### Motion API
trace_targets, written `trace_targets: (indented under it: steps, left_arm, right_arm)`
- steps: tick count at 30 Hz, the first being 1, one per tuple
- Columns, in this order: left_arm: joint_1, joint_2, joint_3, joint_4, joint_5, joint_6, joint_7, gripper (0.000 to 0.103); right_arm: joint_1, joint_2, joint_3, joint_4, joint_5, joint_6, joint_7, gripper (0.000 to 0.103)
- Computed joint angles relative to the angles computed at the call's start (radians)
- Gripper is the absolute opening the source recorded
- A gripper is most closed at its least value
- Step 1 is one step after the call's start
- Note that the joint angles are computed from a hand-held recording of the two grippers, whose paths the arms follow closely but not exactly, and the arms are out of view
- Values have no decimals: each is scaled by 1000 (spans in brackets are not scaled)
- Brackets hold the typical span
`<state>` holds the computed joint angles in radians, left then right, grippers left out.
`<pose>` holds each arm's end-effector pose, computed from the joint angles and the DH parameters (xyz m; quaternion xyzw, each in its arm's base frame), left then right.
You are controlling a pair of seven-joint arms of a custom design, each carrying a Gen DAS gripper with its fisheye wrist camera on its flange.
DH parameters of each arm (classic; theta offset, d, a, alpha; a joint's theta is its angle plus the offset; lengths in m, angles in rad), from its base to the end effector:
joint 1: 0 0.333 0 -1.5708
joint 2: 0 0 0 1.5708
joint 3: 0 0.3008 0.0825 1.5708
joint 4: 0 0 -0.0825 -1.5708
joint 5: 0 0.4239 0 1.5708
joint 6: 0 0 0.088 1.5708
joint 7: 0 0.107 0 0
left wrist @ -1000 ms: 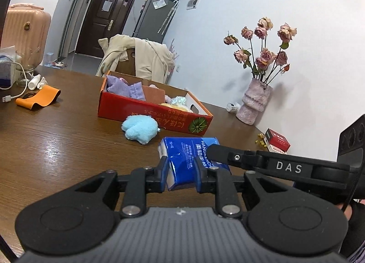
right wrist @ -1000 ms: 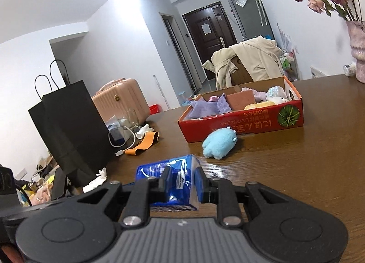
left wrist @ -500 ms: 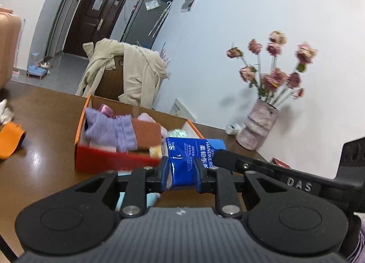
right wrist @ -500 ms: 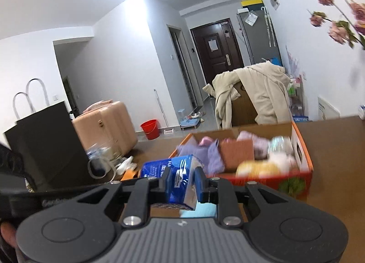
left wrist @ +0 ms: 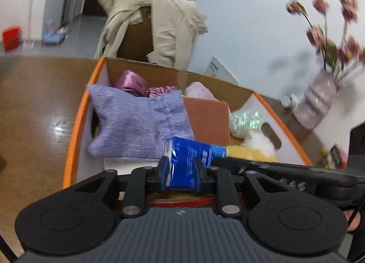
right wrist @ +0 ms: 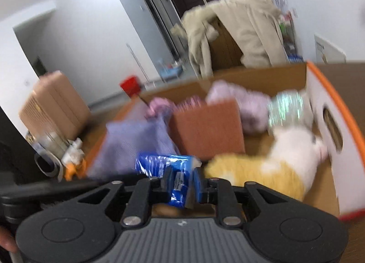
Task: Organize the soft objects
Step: 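Carry the tissue pack into the box and open both tools, then move both tools back toward the light-blue fluffy toy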
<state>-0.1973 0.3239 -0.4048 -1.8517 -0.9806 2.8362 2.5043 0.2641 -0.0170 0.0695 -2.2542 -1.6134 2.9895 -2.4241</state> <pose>0.6036 -0.3390 0.3805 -0.4151 0.8005 -0.4312 0.0306 0.4997 0.2480 0.3619 -0.4896 0.7505 -0.1878 0.4023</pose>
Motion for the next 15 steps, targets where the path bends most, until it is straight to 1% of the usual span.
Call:
trace_targets:
  steps: [1,2,3,4,5,6,7,8,9,10,11,12,13,14,15]
  left_arm:
    - [3,-1,-7,-4,-11,4,18,28]
    - [14,-1,-16,-3,-34,-10,43,34]
    - [23,-3,-23,-5,-57,-18,73,39]
    - [25,-7,-22,-8,-70,-24,84,40]
    - [15,-14,-5,-8,-44,-34,59,41]
    - [6,-25,6,-14,-26,-27,40,42]
    - [12,-49,-3,-33,-63,3,69,43]
    - [28,-83,-20,-59,-135,22,131,47]
    - [39,-118,-28,-83,-213,26,197,50]
    - [48,-166,-29,-116,-297,16,260,51]
    - [56,-220,-23,-156,-373,-8,328,53]
    - [53,-266,-12,-192,-422,-24,378,55]
    - [47,-324,0,-240,-477,-26,434,56]
    - [37,-378,14,-285,-532,-23,491,61]
    - [24,-429,30,-329,-590,-21,547,69]
  right_arm:
    - [4,-1,4,-6,6,-16,-19,20]
    - [12,-7,11,-14,62,-43,-108,21]
    - [18,-21,17,-23,87,-69,-147,20]
    - [23,-31,23,-27,78,-87,-145,20]
    - [26,-39,29,-30,73,-103,-153,20]
    - [28,-50,32,-35,57,-107,-144,22]
    - [28,-60,33,-39,47,-104,-134,22]
    - [30,-72,38,-43,39,-109,-127,22]
    - [33,-92,44,-50,34,-120,-122,22]
    - [36,-118,51,-61,17,-132,-109,23]
    - [40,-150,63,-78,-11,-148,-80,24]
    - [42,-184,69,-95,-22,-151,-73,28]
    - [48,-216,79,-113,-19,-159,-77,30]
    - [54,-251,91,-134,-8,-170,-91,30]
    - [63,-291,108,-158,11,-191,-112,31]
